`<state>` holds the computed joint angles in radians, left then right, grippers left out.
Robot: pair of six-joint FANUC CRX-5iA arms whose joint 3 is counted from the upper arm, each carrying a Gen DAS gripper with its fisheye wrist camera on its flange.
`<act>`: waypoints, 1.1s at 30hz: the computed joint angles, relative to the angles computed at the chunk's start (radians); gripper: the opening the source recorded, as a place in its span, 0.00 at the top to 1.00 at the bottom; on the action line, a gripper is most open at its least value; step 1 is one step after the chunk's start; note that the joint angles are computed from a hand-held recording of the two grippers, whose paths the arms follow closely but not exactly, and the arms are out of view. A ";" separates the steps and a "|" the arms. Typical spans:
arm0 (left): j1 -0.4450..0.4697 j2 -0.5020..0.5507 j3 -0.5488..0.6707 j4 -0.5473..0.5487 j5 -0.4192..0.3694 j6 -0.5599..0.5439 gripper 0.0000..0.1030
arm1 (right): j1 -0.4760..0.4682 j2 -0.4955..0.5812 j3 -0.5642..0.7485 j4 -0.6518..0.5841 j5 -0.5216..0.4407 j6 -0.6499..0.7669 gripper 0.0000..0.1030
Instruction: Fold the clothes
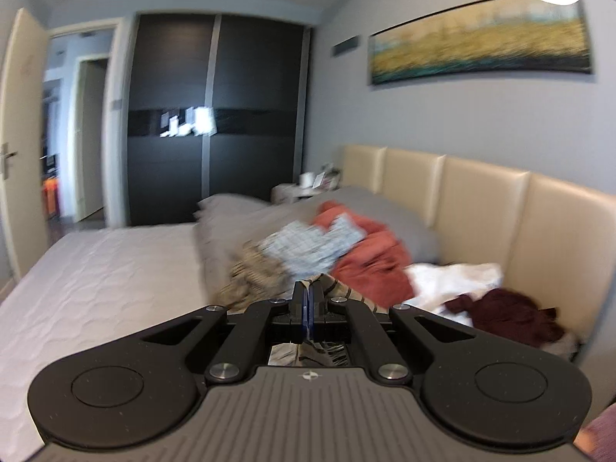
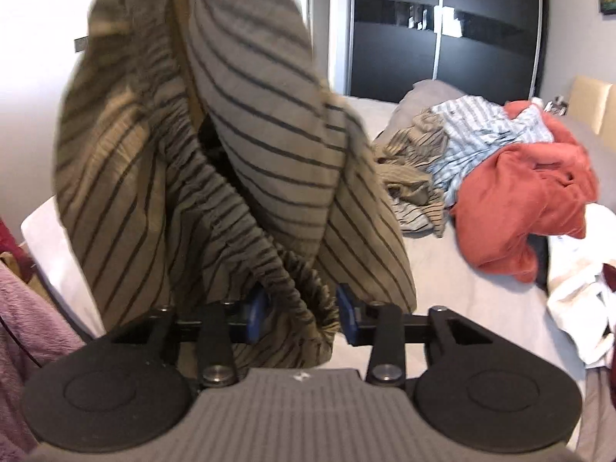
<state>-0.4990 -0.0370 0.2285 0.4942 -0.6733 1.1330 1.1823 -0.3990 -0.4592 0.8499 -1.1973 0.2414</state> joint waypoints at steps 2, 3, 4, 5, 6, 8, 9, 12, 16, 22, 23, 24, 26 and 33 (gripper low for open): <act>0.028 0.019 0.017 -0.048 -0.036 0.055 1.00 | -0.026 0.009 0.022 -0.037 0.019 0.059 0.80; 0.041 0.030 0.026 -0.071 -0.055 0.081 1.00 | -0.039 0.015 0.034 -0.056 0.025 0.091 0.83; 0.052 0.043 0.032 -0.095 -0.077 0.103 1.00 | -0.053 0.021 0.046 -0.074 0.032 0.122 0.86; 0.062 0.054 0.036 -0.124 -0.101 0.123 1.00 | -0.064 0.027 0.055 -0.089 0.036 0.144 0.87; 0.071 0.067 0.042 -0.151 -0.126 0.144 1.00 | -0.077 0.036 0.066 -0.104 0.039 0.171 0.88; 0.091 0.095 0.052 -0.188 -0.183 0.175 1.00 | -0.098 0.050 0.082 -0.136 0.051 0.220 0.89; 0.101 0.110 0.056 -0.204 -0.211 0.188 1.00 | -0.109 0.055 0.089 -0.162 0.063 0.245 0.89; 0.131 0.154 0.058 -0.242 -0.300 0.227 1.00 | -0.128 0.073 0.099 -0.248 0.089 0.314 0.89; 0.162 0.174 -0.001 -0.259 -0.386 0.196 1.00 | -0.135 0.125 0.114 -0.366 0.094 0.410 0.89; 0.186 0.200 -0.075 -0.260 -0.477 0.167 1.00 | -0.153 0.197 0.146 -0.514 0.086 0.537 0.89; 0.183 0.205 -0.076 -0.273 -0.496 0.149 1.00 | -0.168 0.210 0.151 -0.536 0.093 0.563 0.89; 0.179 0.206 -0.075 -0.289 -0.505 0.134 1.00 | -0.161 0.212 0.152 -0.551 0.089 0.568 0.89; 0.167 0.213 -0.063 -0.314 -0.522 0.124 1.00 | -0.156 0.218 0.156 -0.586 0.084 0.589 0.89; 0.157 0.158 -0.088 -0.311 -0.430 0.060 0.78 | -0.124 0.186 0.129 -0.569 0.084 0.556 0.50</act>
